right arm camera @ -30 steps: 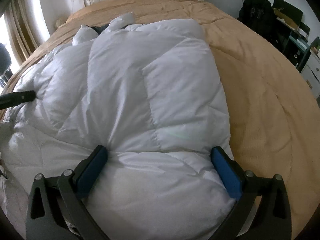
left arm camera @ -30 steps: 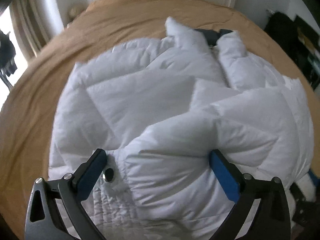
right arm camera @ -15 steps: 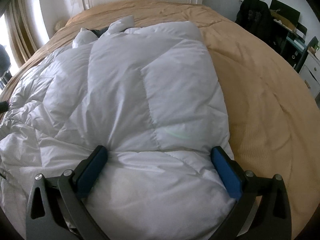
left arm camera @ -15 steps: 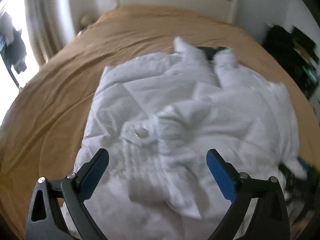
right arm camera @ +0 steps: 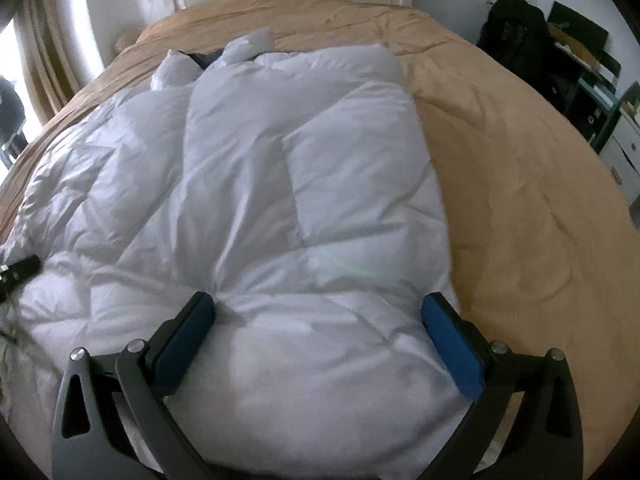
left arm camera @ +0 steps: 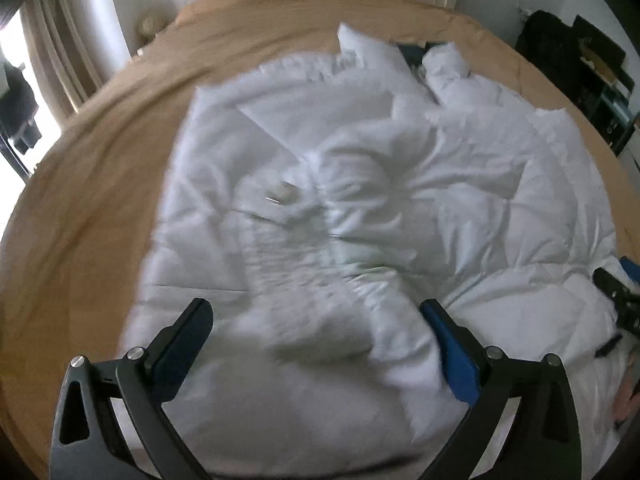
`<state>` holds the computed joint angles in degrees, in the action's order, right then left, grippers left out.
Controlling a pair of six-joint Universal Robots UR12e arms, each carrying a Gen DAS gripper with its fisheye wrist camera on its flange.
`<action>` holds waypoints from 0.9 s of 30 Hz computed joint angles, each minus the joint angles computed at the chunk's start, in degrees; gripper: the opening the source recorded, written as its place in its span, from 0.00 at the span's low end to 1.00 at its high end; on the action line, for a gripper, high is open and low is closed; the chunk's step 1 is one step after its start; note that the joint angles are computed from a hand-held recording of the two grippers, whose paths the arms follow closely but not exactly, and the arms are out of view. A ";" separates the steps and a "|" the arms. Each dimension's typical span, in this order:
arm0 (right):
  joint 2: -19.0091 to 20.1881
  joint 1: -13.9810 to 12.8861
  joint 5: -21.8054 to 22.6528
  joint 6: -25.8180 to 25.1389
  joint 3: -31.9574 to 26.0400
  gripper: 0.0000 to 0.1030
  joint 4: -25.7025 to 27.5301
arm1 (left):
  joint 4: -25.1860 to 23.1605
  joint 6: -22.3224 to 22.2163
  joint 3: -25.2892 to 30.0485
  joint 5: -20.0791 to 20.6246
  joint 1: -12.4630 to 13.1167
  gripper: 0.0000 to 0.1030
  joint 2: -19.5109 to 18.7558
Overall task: Fold large clothes
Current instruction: 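Grasp the jacket side edge with the left tool and fold it toward the zipper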
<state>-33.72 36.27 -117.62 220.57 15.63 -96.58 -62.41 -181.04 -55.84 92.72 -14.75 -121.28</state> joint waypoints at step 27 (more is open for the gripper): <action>-21.58 -4.09 31.65 7.53 40.69 1.00 -25.58 | -4.95 -2.10 -19.03 -27.35 13.17 0.99 12.15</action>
<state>-55.30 32.18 -85.97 228.10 56.32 -122.16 -67.36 -183.14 -74.87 65.37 -1.57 -109.13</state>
